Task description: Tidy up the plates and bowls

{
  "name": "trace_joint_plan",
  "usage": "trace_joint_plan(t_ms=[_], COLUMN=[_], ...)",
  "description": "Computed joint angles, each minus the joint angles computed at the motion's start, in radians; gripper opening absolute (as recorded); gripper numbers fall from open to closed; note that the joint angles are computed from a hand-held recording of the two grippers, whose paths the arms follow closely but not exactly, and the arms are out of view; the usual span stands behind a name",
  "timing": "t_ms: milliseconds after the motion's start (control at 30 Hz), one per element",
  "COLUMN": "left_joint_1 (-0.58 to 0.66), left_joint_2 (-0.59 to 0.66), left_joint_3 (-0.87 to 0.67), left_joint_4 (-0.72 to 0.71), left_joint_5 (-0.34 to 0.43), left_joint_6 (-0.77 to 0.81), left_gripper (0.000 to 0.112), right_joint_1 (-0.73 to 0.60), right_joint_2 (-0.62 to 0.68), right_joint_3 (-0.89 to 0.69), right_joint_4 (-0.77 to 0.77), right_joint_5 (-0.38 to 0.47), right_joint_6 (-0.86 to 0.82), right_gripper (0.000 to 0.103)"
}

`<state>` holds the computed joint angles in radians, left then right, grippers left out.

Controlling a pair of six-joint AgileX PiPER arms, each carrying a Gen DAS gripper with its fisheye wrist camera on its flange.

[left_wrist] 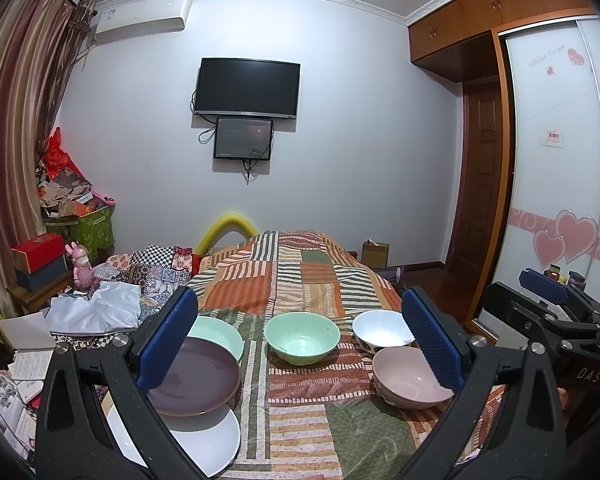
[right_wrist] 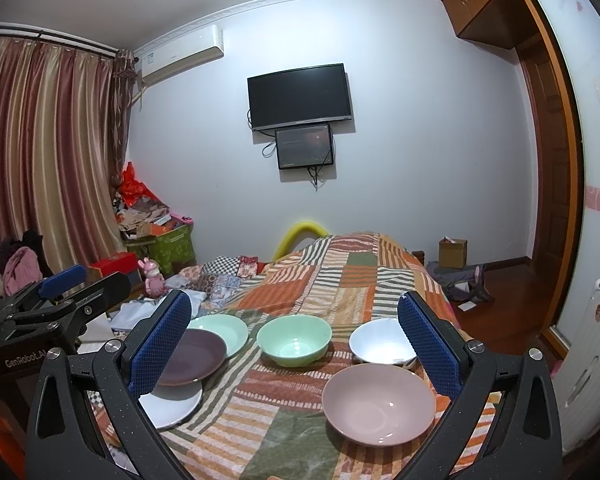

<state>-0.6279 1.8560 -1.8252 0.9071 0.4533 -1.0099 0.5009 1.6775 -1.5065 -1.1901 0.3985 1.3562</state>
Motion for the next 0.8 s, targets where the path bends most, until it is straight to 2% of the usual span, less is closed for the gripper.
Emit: trace_joint_plan(t_ms=[800], left_joint_1=[-0.003], left_joint_2=[-0.005], left_joint_3=[0.004], left_joint_4=[0.001], left_joint_5=[0.003], left_joint_6=[-0.002], left_gripper=[0.103], right_joint_1=[-0.001], right_joint_2=[0.004], right_joint_3=[0.004], right_joint_4=[0.000], right_joint_5=[-0.004], right_joint_6=[0.009], right_gripper=[0.103])
